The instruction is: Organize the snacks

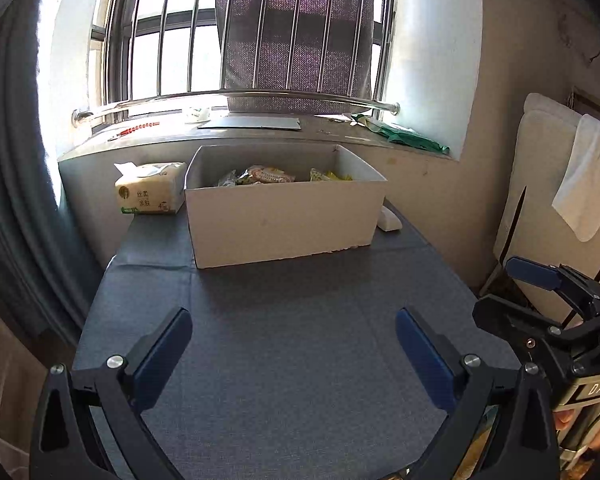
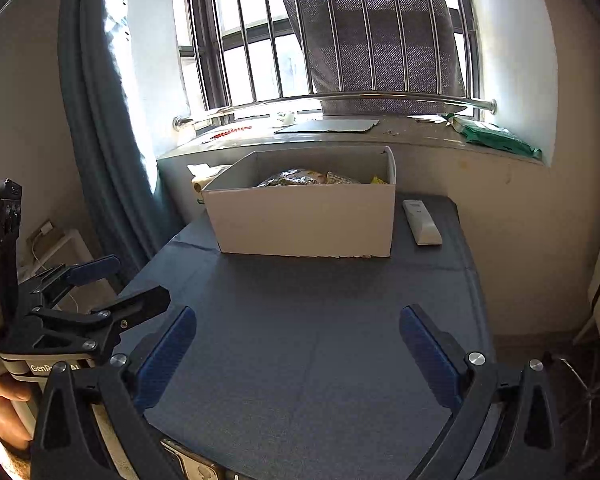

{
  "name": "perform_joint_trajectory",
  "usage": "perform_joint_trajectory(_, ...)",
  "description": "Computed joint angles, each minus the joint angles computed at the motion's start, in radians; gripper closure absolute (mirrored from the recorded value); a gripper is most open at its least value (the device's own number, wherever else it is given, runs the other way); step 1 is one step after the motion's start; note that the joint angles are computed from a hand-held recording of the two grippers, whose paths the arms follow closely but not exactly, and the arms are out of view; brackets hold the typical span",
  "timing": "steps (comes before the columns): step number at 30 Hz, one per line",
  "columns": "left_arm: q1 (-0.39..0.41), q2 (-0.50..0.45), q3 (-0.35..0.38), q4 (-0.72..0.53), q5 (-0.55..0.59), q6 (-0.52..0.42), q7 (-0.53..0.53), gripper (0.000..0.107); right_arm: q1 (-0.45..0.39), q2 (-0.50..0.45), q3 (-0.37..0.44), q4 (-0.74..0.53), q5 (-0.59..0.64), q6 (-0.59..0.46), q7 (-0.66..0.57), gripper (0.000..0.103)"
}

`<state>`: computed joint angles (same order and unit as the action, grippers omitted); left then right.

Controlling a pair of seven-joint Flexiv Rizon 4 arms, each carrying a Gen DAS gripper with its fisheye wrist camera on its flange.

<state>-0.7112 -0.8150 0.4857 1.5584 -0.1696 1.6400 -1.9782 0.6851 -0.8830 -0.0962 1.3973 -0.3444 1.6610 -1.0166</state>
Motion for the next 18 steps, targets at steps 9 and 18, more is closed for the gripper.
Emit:
perform_joint_trajectory(9, -0.005, -0.002, 0.011, -0.004, 0.013, -0.015, -0.015, 0.004, -0.001, 0.0, 0.002, -0.002, 0.0, -0.006, 0.0, 0.0)
perform_joint_trajectory(18, 0.008, 0.004, -0.006, -0.004, 0.027, -0.013, -0.019, 0.004, -0.002, -0.001, 0.003, -0.003, 0.0, -0.006, 0.001, 0.0)
